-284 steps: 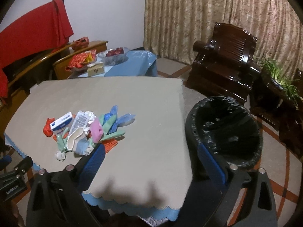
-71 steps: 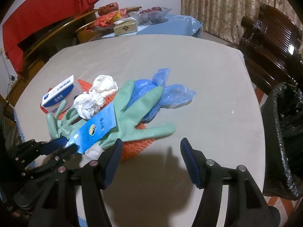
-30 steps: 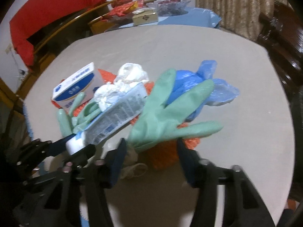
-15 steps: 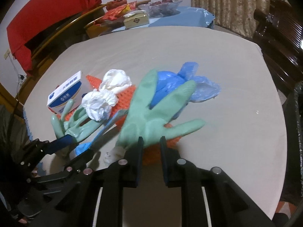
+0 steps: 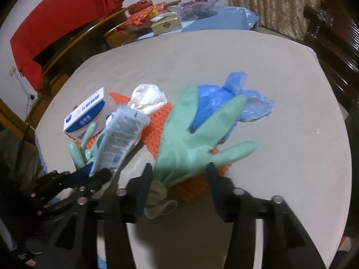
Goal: Collect trash
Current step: 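Lift the tube and glove and carry both over the black bin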
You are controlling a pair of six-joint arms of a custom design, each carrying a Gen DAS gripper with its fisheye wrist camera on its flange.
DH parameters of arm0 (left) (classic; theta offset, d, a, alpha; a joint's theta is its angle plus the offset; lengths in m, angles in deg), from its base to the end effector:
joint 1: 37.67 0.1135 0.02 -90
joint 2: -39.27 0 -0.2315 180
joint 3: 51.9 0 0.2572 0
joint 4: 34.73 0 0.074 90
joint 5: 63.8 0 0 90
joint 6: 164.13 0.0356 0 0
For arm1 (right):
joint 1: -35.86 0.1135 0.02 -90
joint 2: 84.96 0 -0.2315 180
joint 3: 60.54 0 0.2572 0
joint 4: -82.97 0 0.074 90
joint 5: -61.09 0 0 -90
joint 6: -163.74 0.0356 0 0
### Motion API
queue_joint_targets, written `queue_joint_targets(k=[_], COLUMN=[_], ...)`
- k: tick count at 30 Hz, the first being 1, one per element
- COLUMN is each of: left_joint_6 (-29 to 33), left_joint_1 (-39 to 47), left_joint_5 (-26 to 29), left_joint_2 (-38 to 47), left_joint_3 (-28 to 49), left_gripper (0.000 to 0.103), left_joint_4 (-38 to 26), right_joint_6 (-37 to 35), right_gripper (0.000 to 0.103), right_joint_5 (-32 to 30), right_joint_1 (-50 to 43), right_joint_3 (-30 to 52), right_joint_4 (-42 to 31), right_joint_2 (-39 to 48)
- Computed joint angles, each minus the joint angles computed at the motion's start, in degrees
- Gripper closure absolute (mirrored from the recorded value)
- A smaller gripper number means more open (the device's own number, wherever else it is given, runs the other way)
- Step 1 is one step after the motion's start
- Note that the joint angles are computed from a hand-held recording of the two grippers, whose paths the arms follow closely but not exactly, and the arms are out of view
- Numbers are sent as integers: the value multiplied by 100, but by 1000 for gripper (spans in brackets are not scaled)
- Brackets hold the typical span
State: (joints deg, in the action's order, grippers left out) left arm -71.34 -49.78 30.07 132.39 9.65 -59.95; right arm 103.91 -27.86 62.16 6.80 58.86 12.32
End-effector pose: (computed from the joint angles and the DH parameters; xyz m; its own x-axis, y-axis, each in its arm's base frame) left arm 0.3043 -0.0677 0.1184 -0.8051 0.2224 -0.5498 0.2850 0.9581 -0.0297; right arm 0.3020 0.1485 0.1260 -0.8452 0.1428 -0.5150 -0.0099 0.9593 0.2822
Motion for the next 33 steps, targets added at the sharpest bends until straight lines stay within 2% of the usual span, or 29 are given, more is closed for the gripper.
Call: queue_joint_targets(k=[1, 3, 6, 9, 21, 33], left_joint_6=[-7, 7, 1, -7, -270, -834], left_joint_1=[-7, 5, 34, 47, -160, -932], left_joint_5=[-2, -3, -20, -32, -216, -699], left_joint_2=[-22, -74, -112, -287, -1560, -2451], left_joint_3=[-18, -38, -33, -115, -356, -193], left_gripper=[80, 80, 80, 80, 80, 80], left_joint_4=[4, -25, -43, -91, -829, -1655], right_joint_6=[-31, -78, -116, -198, -329, -612], right_gripper=[53, 69, 82, 89, 92, 92], right_joint_5=[10, -149, -135, -172, -141, -72], right_joint_1=[36, 23, 42, 23, -170, -610], right_joint_3=[86, 125, 47, -117, -744, -1101], right_joint_4=[-20, 57, 93, 86, -677, -1762], right_joint_2=[124, 237, 118, -118, -2122, -3835])
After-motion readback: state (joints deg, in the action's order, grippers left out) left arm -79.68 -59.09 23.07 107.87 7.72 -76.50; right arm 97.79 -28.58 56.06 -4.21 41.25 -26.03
